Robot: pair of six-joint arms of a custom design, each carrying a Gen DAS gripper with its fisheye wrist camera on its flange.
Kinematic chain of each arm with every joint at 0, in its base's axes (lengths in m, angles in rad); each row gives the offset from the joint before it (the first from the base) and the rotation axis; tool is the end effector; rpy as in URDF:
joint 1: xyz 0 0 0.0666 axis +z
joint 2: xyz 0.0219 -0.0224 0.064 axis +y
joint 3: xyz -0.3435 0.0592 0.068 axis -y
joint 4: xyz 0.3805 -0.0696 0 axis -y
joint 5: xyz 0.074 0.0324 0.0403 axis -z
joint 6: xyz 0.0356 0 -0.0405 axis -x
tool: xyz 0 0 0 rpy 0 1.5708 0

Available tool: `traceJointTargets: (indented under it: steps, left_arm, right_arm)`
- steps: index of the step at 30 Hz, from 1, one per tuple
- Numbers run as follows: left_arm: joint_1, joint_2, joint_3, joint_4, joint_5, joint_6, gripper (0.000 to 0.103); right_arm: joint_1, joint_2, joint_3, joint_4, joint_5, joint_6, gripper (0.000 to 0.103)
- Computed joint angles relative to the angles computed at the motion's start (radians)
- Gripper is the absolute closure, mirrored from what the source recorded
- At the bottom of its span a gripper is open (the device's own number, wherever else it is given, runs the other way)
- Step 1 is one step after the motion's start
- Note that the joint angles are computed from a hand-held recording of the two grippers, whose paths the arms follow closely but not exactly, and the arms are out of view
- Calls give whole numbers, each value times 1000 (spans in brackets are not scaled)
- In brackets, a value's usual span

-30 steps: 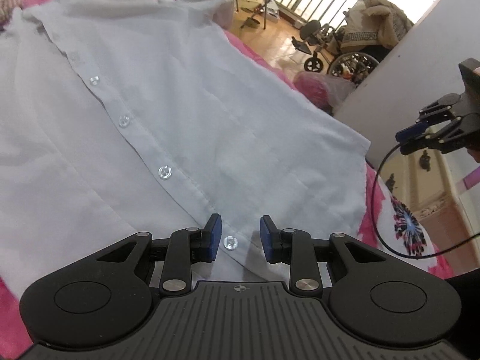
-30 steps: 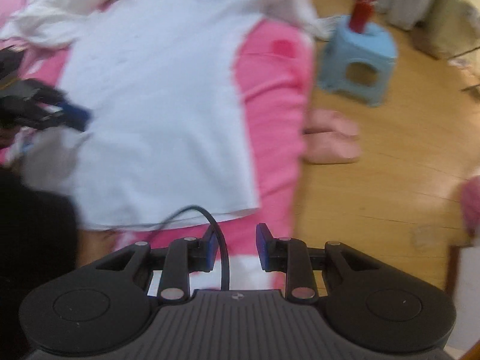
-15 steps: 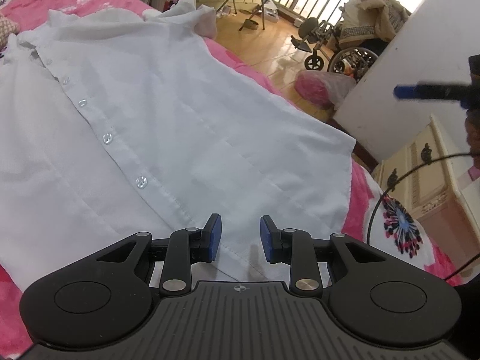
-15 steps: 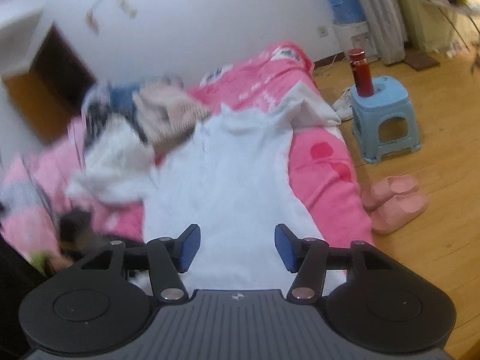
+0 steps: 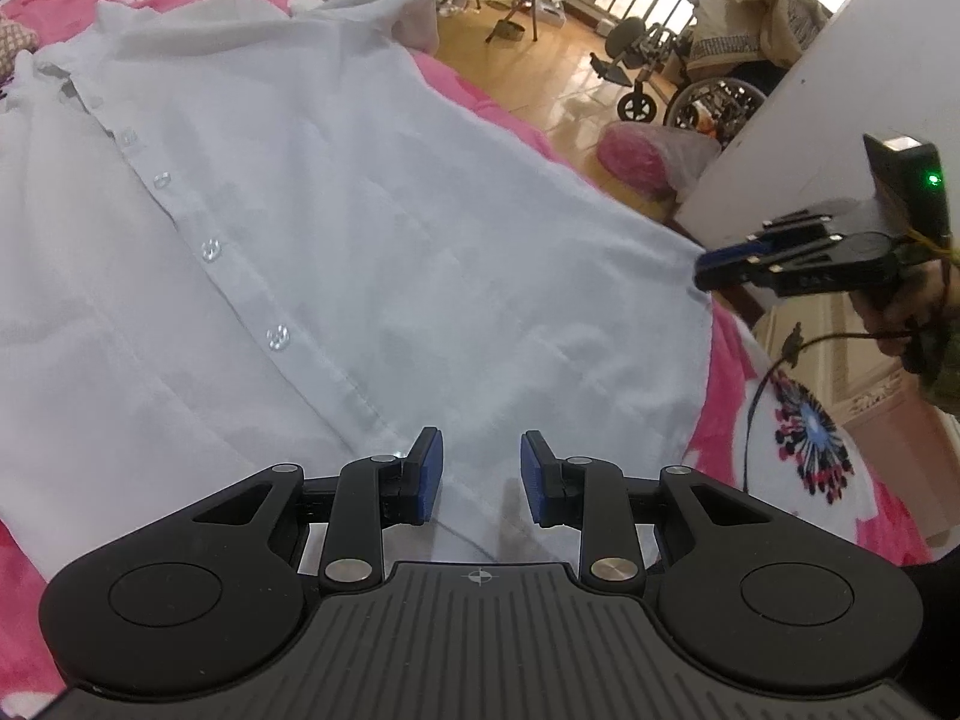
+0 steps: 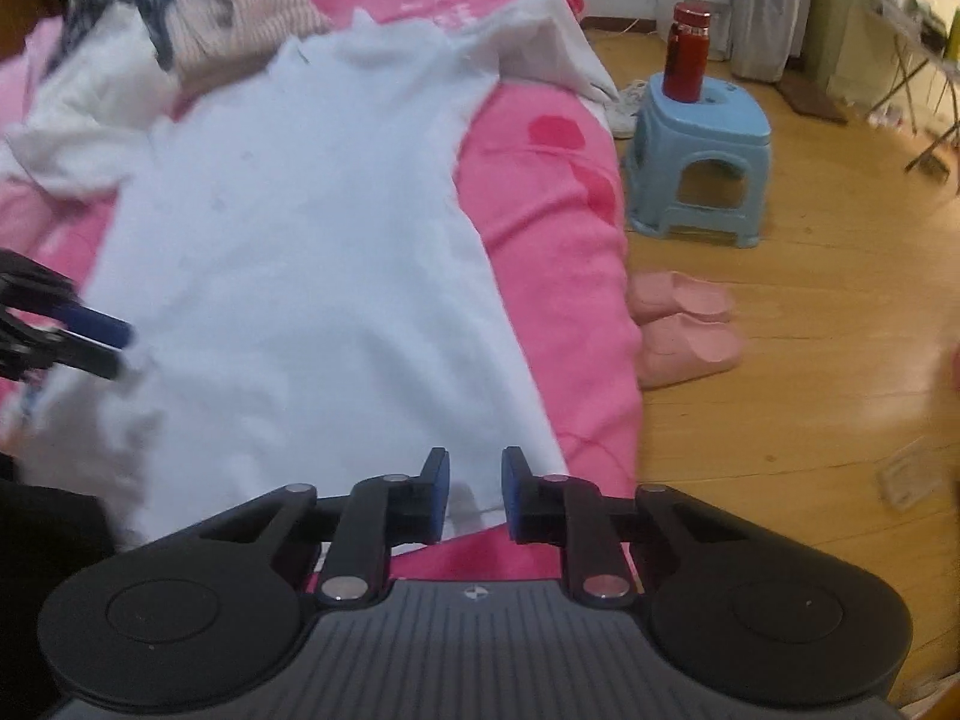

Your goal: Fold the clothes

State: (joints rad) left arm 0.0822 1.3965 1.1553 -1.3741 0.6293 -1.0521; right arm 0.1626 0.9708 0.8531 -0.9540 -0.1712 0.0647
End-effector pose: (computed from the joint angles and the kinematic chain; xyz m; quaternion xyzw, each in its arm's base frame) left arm 0.3944 0.0111 0.2871 0.4371 0.8443 -0.2723 0.1484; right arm 0.3089 0.0564 0.3119 -0.1305 0.9569 0.0948 0.2417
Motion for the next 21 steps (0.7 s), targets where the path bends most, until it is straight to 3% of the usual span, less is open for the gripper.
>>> traceJointTargets:
  steps: [7,13,17,21]
  left_arm:
    - [-2,-5,-28,-4,-50,-31,75]
    - [4,-7,-28,-7,-47,-33,75]
    - [13,-13,-29,2,-47,-21,75]
    - [27,1,-16,18,-32,28,75]
  right_arm:
    - [-8,0,-29,42,161,-101,88]
    - [-15,-76,-47,72,52,-89,88]
    - [37,-38,-39,93,173,-94,88]
    - [96,29,-2,183,239,-45,87]
